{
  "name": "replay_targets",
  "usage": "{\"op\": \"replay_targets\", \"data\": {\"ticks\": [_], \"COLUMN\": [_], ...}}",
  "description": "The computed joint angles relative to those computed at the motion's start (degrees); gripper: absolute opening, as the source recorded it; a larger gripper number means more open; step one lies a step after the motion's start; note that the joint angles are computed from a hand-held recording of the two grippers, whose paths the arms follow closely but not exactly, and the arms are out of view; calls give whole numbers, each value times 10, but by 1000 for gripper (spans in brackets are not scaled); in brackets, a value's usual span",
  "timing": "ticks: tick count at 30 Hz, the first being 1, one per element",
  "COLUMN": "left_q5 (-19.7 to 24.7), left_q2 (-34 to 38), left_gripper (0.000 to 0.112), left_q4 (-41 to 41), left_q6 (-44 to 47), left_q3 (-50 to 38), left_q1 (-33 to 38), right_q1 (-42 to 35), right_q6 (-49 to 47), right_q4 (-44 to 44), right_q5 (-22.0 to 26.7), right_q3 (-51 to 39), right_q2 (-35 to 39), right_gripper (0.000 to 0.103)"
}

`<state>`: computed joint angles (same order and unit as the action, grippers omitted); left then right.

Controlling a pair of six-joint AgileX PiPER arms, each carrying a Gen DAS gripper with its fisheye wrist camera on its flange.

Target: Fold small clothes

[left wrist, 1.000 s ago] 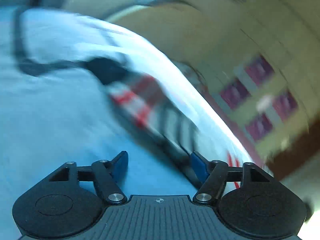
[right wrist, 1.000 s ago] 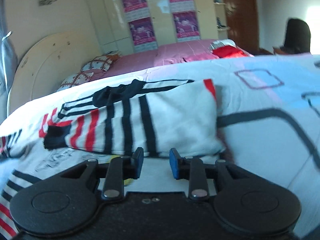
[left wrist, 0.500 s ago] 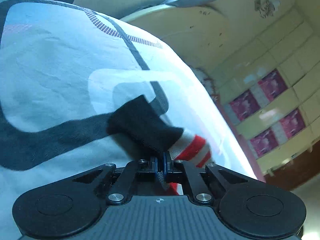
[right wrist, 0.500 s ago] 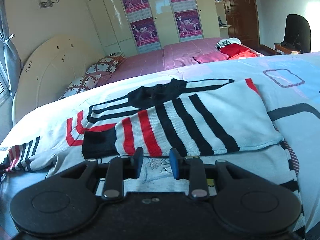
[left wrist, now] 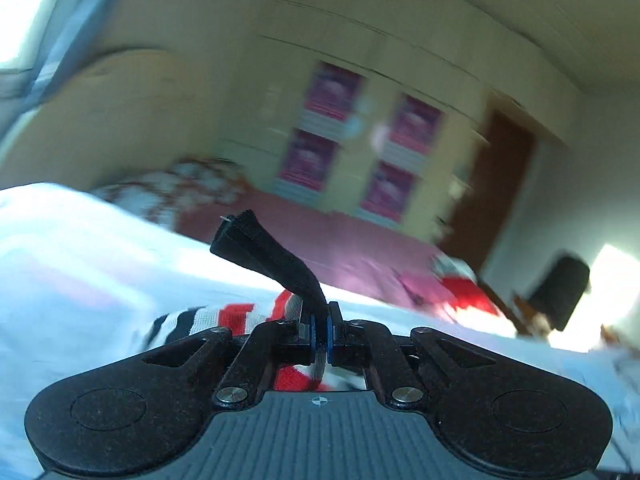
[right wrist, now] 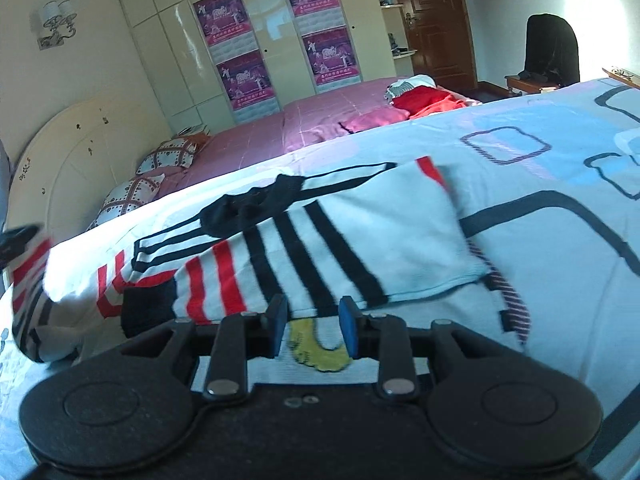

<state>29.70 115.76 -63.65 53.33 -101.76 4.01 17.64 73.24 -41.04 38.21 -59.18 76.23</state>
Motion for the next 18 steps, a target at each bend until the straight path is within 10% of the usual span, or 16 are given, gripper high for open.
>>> {"op": "replay_targets", "data": {"ticks": [9,12,18], "left_q5": [73,8,-72], "left_q2": [74,8,-134], "left_gripper": [12,48,49], "left_q4": [365,306,133], "left_q6": [-210,-150,-43], "left_q3": [-101,9,217], "left_q1": [-207,-214,-143], "right_q1": [-99,-122,-147], "right_q6": [-83,-94,-195], "right_q4": [90,104,224], "right_q5": [-27,-50,-150], "right_q3": [56,64,34], "right_q2": [-71,-77,-14], "right_gripper": [39,48,48]}}
